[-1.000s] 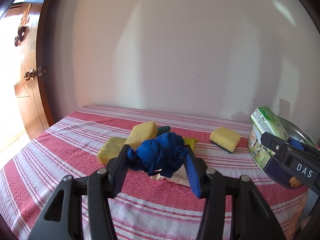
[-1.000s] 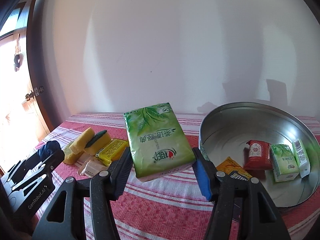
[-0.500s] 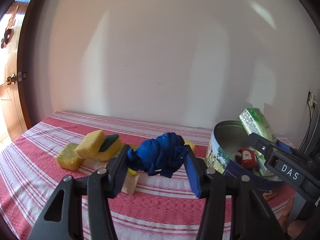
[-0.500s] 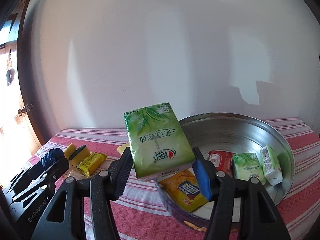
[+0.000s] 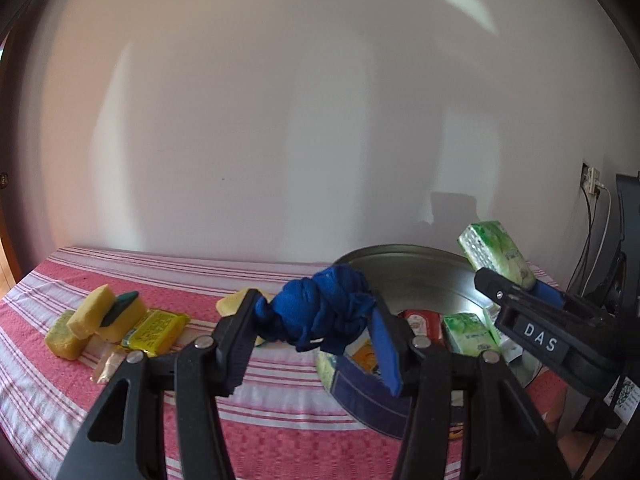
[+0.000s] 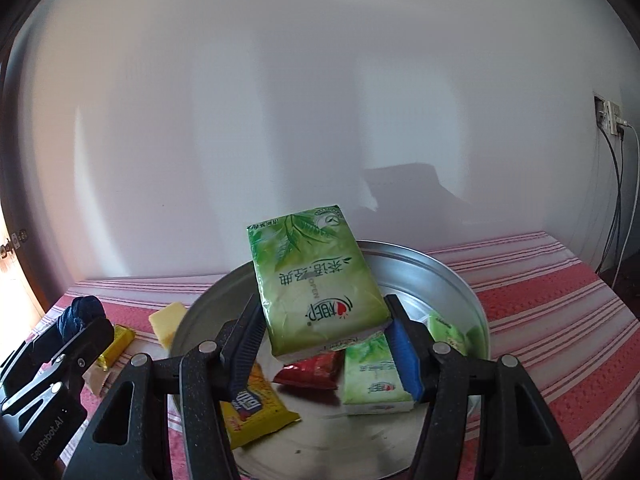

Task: Organize objects
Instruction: 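Carry blue cloth and tissue pack toward the tin with both tools, then lower both held items into the tin and open both tools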

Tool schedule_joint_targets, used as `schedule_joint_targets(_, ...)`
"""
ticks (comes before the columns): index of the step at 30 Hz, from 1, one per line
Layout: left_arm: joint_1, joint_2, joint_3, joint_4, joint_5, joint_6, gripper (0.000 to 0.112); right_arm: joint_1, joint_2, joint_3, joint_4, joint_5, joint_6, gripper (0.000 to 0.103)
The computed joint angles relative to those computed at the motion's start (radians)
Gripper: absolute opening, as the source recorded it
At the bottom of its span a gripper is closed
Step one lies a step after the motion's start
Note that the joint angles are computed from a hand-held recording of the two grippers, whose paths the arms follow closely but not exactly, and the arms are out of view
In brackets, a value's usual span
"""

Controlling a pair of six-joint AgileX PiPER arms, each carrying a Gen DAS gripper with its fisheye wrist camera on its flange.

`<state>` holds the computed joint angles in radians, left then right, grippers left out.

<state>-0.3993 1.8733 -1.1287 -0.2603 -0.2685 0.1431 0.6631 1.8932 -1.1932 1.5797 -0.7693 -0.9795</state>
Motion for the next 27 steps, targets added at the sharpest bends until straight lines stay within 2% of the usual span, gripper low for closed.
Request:
schedule_joint_targets(4,-0.049,0.035,-0.051,-0.078,0.009,0.081,0.052,-0.036,-0.013,0.025,0.014,-0.002,-0.016,0.061)
schedule_joint_targets(12,-0.109,0.128,-0.184,-0.325,0.048,0.313,0.052,-0.091,-0.003,0.004,0.051,-0.008,-0.083,0.061)
schedule_joint_targets(15,-0.124,0.161,-0.230,-0.504,0.056,0.487,0.052,-0.094,-0.004,-0.003,0.068,-0.018,-0.111,0.061)
schedule_joint_targets(18,-0.119,0.182,-0.244,-0.504,0.072,0.489,0.052,-0.084,0.001,-0.015,0.098,-0.025,-0.139,0.061)
schedule_joint_targets(23,-0.142,0.202,-0.294,-0.749,0.080,0.727,0.052,-0.075,0.018,-0.051,0.141,-0.033,-0.198,0.061)
schedule_joint_targets(27,-0.151,0.203,-0.295,-0.830,0.066,0.811,0.052,-0.083,0.034,-0.057,0.142,-0.022,-0.209,0.061)
